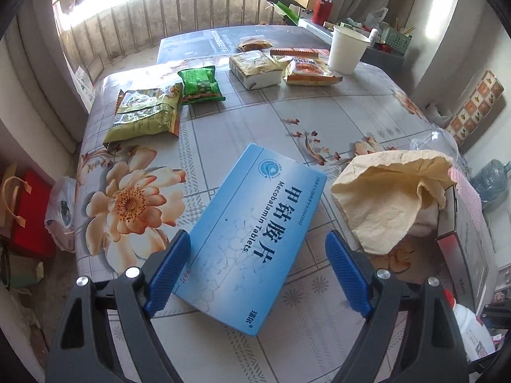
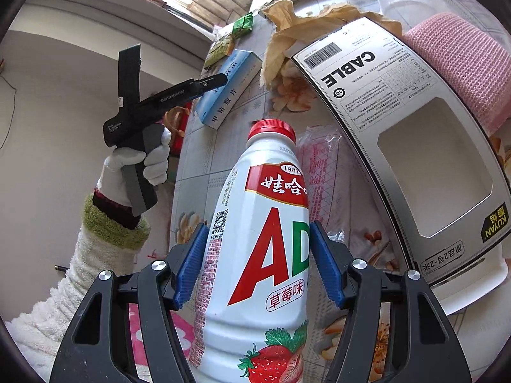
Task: Collect trash
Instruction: 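Grasp the blue Mecobalamin box with the left tool while the right tool holds the bottle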
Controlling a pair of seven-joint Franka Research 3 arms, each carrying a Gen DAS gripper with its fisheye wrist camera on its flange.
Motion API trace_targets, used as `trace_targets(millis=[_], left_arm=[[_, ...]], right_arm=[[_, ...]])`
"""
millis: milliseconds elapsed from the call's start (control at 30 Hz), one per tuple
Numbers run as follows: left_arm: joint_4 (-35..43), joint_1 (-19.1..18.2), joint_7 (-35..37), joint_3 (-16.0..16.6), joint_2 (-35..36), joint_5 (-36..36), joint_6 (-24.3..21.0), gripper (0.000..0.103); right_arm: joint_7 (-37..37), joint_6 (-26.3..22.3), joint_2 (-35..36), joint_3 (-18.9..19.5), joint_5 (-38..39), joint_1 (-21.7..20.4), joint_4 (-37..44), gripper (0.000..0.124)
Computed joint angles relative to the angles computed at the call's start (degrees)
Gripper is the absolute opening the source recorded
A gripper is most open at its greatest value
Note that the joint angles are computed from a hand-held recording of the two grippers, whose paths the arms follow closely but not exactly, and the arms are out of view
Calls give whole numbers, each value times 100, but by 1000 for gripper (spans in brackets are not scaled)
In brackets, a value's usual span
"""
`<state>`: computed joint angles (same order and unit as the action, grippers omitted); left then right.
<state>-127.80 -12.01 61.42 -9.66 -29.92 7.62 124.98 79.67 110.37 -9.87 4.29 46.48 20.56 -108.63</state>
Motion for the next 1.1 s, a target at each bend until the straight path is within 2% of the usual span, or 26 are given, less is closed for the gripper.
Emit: trace_targets(millis=[133,267,367,500,633,700,767,833,933,1033,1100], left_arm=[[169,53,48,-259,155,520,-378,82],[235,1,11,-381,135,822,-695,63],[117,-113,-93,-329,-83,651,-749,57],[-116,-285,-306,-361,-466,439,-897,55],[-266,-631,-412,-130,-832,-348,-996,55],[-309,-802,-441,4,-977,-825,-1016,56],[-350,-846,-536,-17,-1115,-1024,-937,67],[-259,-695,-781,-211,-1142,-813,-974,77],[-121,-486,-1031,-378,-1023,-383,-927,82],[-44,-370,-1020,-332,-706,-73,-818,89],[164,-306,-962,-237,-306,-71,-1109,89]], right_arm=[[-102,-6,3,-32,64,-16,-10,61],[-181,-67,-42,-90,145,-61,-75,61],[-227,-133,-107,-129,130,-112,-100,61],[-300,-149,-200,-165,167,-158,-212,61],[-373,-212,-260,-194,182,-192,-278,61],[-405,-243,-274,-204,158,-207,-274,61],[-452,-277,-315,-218,139,-224,-286,61],[-477,-322,-338,-239,170,-237,-297,61],[-510,-356,-385,-257,178,-261,-319,61],[-535,-344,-474,-269,252,-265,-395,61],[-565,-356,-563,-288,272,-272,-470,61]])
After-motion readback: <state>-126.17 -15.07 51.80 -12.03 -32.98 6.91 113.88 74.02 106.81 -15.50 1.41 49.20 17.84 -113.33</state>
